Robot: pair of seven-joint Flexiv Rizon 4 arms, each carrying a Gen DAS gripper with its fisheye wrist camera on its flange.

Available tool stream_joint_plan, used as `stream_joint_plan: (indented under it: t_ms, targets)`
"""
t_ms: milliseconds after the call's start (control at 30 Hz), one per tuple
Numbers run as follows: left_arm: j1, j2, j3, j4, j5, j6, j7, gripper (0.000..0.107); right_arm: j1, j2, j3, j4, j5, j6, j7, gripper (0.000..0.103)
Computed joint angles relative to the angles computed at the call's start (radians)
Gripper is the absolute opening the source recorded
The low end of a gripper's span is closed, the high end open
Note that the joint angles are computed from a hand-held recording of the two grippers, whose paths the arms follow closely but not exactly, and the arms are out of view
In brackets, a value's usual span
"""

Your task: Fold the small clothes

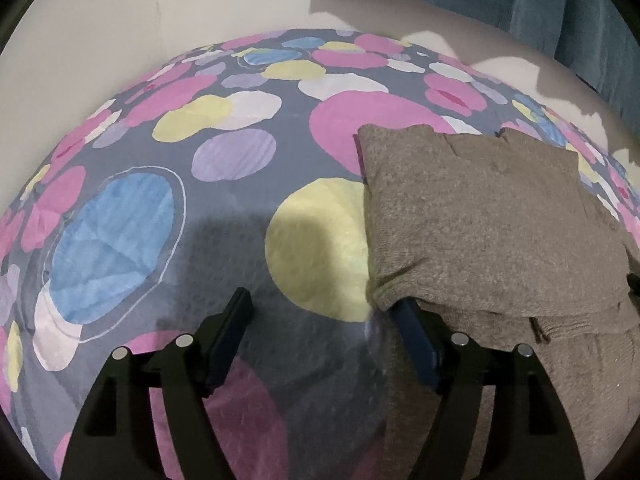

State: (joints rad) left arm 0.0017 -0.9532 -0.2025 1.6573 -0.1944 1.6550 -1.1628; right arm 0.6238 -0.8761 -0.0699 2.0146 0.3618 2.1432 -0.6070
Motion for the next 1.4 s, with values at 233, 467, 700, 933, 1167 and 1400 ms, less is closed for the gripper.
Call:
stream_joint_plan:
  t_ms: [233, 467, 700, 933, 1167, 1400]
  targets:
    - [0.106, 0.034, -0.11, 0.071, 0.028, -0.012, 0.057, 0.076, 0.011, 0.065, 0.039, 0.102, 0.03, 0.106, -0.037, 0.016]
    - [0.426, 0.103, -0.41, 0.331, 0.096, -0.065, 0.225, 0.079, 0.17, 0.185, 0.051, 0.307, 0.234, 0.163, -0.125, 0.048]
    - [0.692, 0.153, -0.618, 0.563, 0.052, -0.207, 0.386, 0.079, 0.256, 0.174, 0.223, 0.457, 0.389, 0.291, -0.043, 0.053]
    - [0.835, 0.175, -0.741, 0.678, -0.053, -0.33, 0.477, 0.079, 0.263, 0.019, 0.401, 0.498, 0.292, 0.609, 0.099, 0.057]
    - [0.902, 0.161, -0.803, 0.733, -0.076, -0.36, 0.484, 0.079, 0.301, -0.093, 0.446, 0.491, 0.226, 0.802, 0.166, 0.057]
    - [0.966, 0.136, -0.847, 0.753, -0.098, -0.456, 0.5, 0.074, 0.341, -0.122, 0.452, 0.492, 0.196, 0.851, 0.174, 0.057]
